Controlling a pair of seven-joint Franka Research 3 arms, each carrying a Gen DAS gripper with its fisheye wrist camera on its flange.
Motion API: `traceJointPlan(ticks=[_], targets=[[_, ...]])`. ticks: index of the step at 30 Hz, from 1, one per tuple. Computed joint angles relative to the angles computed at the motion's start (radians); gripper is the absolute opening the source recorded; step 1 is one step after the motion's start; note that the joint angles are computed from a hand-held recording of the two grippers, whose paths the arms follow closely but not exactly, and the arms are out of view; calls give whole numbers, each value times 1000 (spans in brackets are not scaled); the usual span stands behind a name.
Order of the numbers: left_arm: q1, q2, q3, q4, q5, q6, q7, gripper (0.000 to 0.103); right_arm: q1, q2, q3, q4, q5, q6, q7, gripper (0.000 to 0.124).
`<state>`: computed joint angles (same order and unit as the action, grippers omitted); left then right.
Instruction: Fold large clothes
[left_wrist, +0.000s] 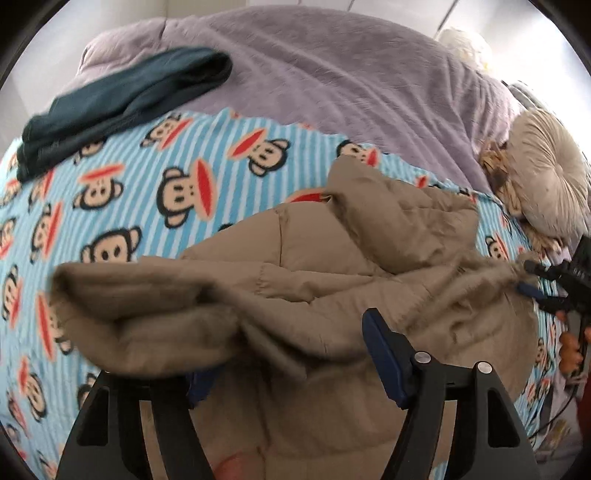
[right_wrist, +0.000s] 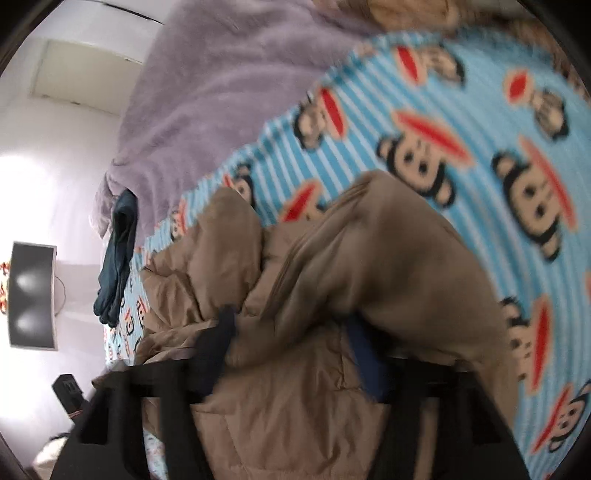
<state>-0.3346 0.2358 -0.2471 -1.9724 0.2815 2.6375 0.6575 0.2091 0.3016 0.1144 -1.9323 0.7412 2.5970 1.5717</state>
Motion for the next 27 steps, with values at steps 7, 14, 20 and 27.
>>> traceJointPlan(ticks=[7,14,20,27], targets=[[-18,-10,7,-2,89,27,-13,73,22,-70,27,-57,12,-22,-156,32],[-82,145,94,135,329,-111,-236,73,140,39,-44,-8,-303,40,-7,28],[-80,212,121,161,406,-49,-288,73,55,114,-28,7,-296,150,31,13],[-76,264,136,198,397,-7,-290,73,-73,191,100,16,-33,265,-143,0]])
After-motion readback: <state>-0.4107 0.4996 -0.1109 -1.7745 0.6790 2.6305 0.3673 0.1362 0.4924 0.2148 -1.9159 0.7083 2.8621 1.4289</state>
